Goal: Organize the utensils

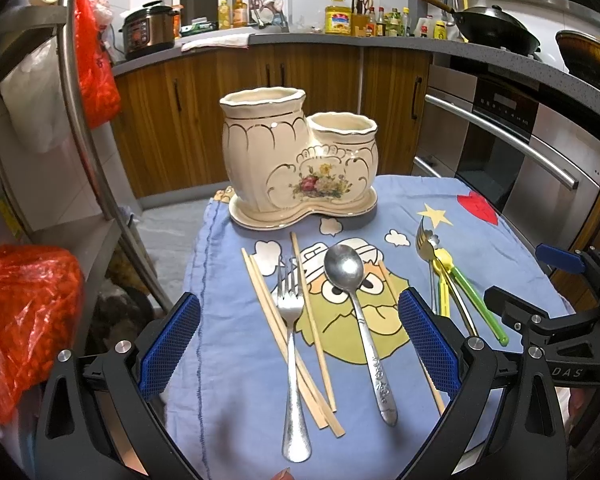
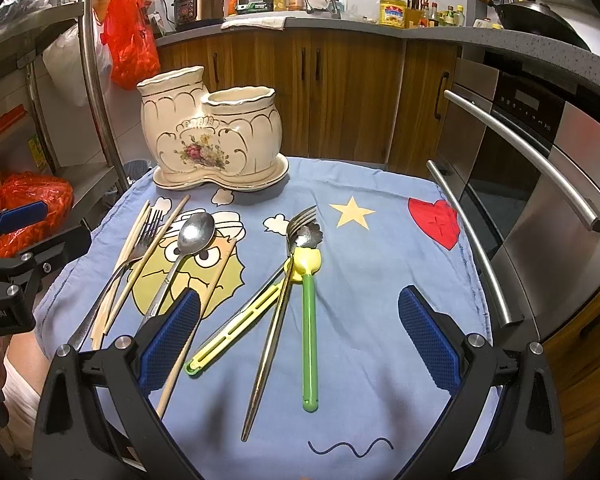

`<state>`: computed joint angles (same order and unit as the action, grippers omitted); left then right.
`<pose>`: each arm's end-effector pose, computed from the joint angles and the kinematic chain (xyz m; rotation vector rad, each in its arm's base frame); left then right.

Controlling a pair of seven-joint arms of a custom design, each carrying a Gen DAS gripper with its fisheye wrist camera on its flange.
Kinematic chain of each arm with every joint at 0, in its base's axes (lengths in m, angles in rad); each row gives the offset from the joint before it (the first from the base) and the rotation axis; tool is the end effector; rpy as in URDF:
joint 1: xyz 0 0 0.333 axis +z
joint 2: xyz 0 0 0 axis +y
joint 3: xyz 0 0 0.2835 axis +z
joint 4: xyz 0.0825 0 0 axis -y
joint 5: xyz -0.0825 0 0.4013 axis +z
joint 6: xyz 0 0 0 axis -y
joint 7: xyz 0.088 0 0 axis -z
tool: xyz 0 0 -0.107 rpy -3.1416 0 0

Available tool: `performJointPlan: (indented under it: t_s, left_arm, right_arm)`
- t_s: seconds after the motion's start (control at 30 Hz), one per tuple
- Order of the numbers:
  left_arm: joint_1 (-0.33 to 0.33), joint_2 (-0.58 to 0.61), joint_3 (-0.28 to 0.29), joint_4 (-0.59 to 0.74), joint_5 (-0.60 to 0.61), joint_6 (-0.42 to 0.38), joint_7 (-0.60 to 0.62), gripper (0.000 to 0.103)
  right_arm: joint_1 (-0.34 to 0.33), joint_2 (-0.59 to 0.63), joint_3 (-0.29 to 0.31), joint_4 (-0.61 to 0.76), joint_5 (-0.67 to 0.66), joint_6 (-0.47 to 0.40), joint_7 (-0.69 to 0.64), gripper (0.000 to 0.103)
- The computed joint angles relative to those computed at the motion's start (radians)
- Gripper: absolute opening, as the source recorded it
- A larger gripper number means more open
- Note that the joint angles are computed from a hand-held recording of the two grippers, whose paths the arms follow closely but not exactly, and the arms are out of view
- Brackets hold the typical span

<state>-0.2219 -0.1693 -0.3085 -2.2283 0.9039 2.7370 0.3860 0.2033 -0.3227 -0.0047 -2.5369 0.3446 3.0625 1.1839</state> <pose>0.4625 -0.3117 0.4637 -1.6240 1.7751 -0.8220 0.4901 0.0713 0.4448 -1.8898 1.4625 -0.6802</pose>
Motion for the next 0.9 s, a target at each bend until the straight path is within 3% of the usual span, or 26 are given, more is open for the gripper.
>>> performJointPlan:
  t_s: [0.9]
  left_arm:
    - [-0.011, 0.042, 0.015, 0.014, -0.003, 0.010, 0.002, 0.098]
  right_arm:
    - [-0.009, 0.026, 0.004, 0.009, -0.005, -0.013, 0.013, 0.098]
